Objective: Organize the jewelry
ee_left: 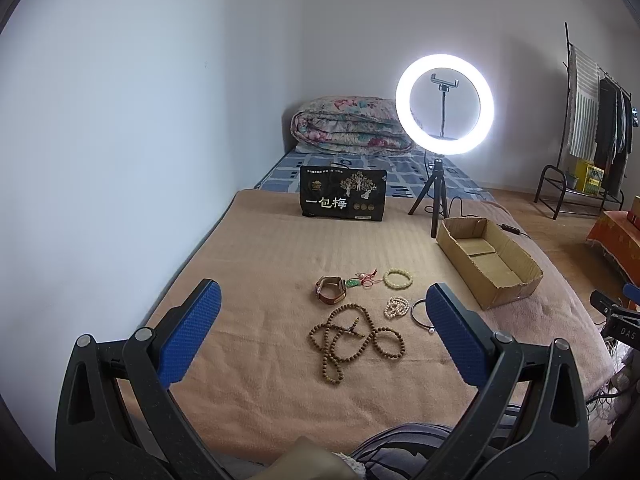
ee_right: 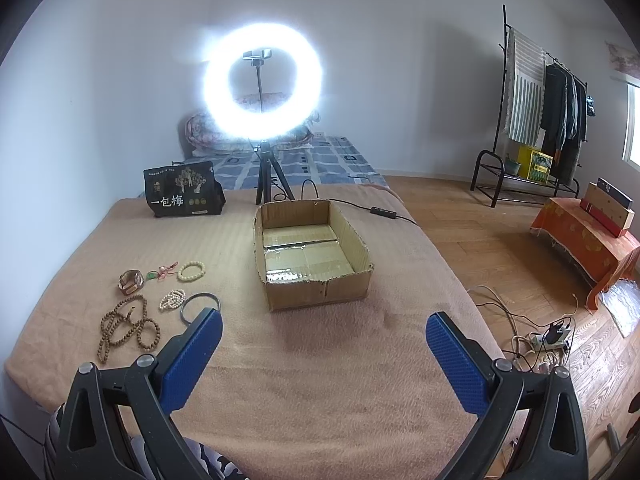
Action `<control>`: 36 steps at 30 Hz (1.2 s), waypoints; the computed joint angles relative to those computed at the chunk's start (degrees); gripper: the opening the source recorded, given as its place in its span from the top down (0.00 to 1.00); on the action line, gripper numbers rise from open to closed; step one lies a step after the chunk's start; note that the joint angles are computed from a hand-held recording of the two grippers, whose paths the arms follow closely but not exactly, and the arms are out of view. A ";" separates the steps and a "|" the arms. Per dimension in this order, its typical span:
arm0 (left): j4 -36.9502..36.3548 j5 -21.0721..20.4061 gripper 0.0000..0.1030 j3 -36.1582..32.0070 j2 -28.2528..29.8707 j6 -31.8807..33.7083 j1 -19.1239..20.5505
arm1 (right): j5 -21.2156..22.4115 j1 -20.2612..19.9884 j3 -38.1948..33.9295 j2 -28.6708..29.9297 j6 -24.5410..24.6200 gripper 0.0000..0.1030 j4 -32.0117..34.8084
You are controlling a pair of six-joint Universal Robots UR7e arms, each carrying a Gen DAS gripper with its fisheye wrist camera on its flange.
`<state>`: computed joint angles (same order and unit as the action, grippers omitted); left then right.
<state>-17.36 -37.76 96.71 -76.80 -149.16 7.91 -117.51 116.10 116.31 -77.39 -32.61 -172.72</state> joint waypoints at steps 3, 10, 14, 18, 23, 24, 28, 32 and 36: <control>0.19 -0.11 0.00 -0.05 0.12 -0.02 -0.04 | -0.04 -0.01 0.05 0.04 0.00 0.00 -0.07; 0.12 -0.03 0.00 -0.03 0.11 -0.01 0.08 | -0.03 -0.07 0.09 -0.01 0.07 0.00 0.06; -0.18 0.03 0.00 0.21 0.02 0.23 0.17 | -0.05 -0.24 -0.02 0.22 0.15 0.00 0.22; -0.59 0.21 0.00 0.52 -0.26 0.51 0.33 | -0.21 -0.31 -0.07 0.44 0.15 0.00 0.30; -1.62 0.50 0.00 1.76 -1.19 1.16 0.67 | -0.51 -0.25 -0.27 1.00 0.11 0.00 0.38; -1.95 0.63 0.00 2.14 -1.40 1.29 0.76 | -0.54 -0.26 -0.29 1.09 0.08 0.00 0.46; -2.82 0.92 0.00 3.05 -1.72 1.72 1.16 | -0.72 -0.38 -0.63 1.71 0.00 0.00 0.66; -4.18 0.98 0.00 4.45 -3.01 2.78 1.70 | -0.70 -0.45 -1.18 2.58 -0.16 0.00 1.16; -6.86 0.54 0.00 6.45 -5.20 4.64 2.68 | -0.38 -0.43 -2.29 3.94 -1.32 0.00 2.01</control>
<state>-24.22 -37.22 103.16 -82.00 -144.52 10.59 -117.89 115.67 114.02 -73.45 -33.94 -170.71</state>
